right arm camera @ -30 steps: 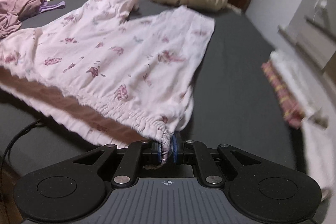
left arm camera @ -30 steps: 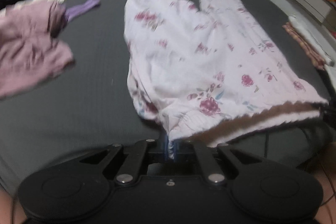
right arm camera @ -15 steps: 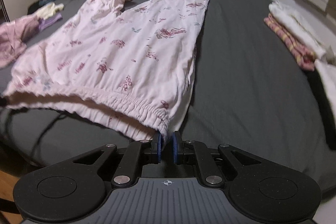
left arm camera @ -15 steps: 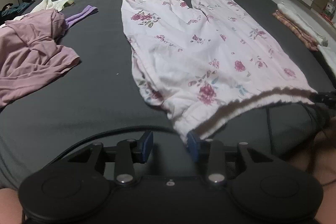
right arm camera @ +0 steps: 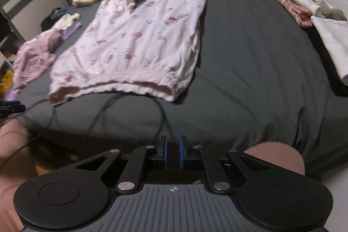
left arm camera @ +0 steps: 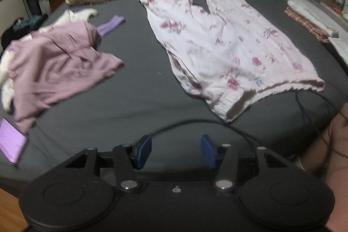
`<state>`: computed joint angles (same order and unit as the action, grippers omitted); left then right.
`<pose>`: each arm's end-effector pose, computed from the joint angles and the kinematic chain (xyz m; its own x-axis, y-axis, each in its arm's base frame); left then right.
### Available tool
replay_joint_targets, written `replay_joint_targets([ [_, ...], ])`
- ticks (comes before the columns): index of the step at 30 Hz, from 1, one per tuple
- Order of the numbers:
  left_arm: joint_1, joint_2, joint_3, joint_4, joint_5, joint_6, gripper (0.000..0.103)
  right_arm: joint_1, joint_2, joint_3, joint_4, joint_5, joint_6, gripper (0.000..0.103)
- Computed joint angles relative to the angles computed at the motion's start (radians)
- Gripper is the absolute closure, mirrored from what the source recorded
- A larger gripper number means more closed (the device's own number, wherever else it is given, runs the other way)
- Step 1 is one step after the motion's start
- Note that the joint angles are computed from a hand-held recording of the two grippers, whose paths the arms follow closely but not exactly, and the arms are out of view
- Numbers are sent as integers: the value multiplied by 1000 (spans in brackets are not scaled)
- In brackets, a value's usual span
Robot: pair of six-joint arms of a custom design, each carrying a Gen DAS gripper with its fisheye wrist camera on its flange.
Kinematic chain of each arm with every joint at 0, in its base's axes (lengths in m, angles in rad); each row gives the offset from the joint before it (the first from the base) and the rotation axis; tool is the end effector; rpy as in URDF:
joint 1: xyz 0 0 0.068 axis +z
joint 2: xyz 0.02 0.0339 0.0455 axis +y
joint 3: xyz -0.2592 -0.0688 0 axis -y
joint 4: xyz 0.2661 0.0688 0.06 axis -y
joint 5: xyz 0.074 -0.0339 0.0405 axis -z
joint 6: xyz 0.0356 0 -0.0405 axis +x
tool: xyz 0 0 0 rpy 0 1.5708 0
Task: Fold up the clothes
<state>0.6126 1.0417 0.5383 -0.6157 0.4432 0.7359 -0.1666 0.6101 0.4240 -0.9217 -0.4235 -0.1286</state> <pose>0.1704 0.1011 0.1659 -0.7915 0.1849 -0.5825 0.2226 0.9749 0.0070 0.1284 -0.0068 0.1765 -0.8712 0.0279 -0.4901 -0.1427 0.9408 0.3074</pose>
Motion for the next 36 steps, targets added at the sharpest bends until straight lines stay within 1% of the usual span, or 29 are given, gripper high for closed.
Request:
replay_joint_targets([
  [2,84,-33,48,-110,56,82,51,-21,-43,42,-104,-45,-42,94],
  [5,201,-67,112,-277,128,201,49,6,-132,100,-233,-65,-54,94],
  [10,364,-101,204,-570,214,432,48,123,-234,215,-386,-91,31,94],
  [12,400,-101,237,-669,242,513,46,218,-256,260,-396,-71,111,94],
  [14,416,-87,277,-743,271,552,44,309,-258,297,-379,-34,202,94],
  [16,402,-68,306,-779,303,541,41,352,-243,321,-348,-31,268,94],
  [17,379,-53,319,-781,317,516,39,344,-228,330,-324,-64,290,94],
  [18,350,-38,322,-766,335,483,38,325,-216,329,-296,-110,301,94],
  [19,316,-27,322,-741,350,440,35,338,-203,321,-254,-115,324,94],
  [20,260,-27,301,-664,348,352,34,356,-190,312,-210,-114,348,94],
  [21,207,-24,282,-588,344,268,34,388,-166,302,-150,-75,367,94],
  [22,154,-18,262,-508,334,183,34,454,-148,280,-82,3,398,94],
  [23,89,-16,235,-407,301,76,34,514,-125,259,-19,80,420,94],
  [24,37,-1,216,-321,275,-8,34,553,-98,231,48,136,422,94],
  [26,-57,78,197,-141,235,-173,34,538,-46,163,185,135,399,94],
  [27,-87,120,201,-72,217,-228,34,535,-2,129,275,121,418,94],
  [30,-161,262,231,109,164,-369,33,515,180,44,568,57,500,94],
  [32,-197,354,266,199,118,-443,32,530,333,17,764,63,571,94],
  [34,-223,439,297,264,70,-489,31,548,468,22,889,97,599,94],
  [36,-238,519,318,298,25,-524,31,525,546,36,926,101,564,94],
])
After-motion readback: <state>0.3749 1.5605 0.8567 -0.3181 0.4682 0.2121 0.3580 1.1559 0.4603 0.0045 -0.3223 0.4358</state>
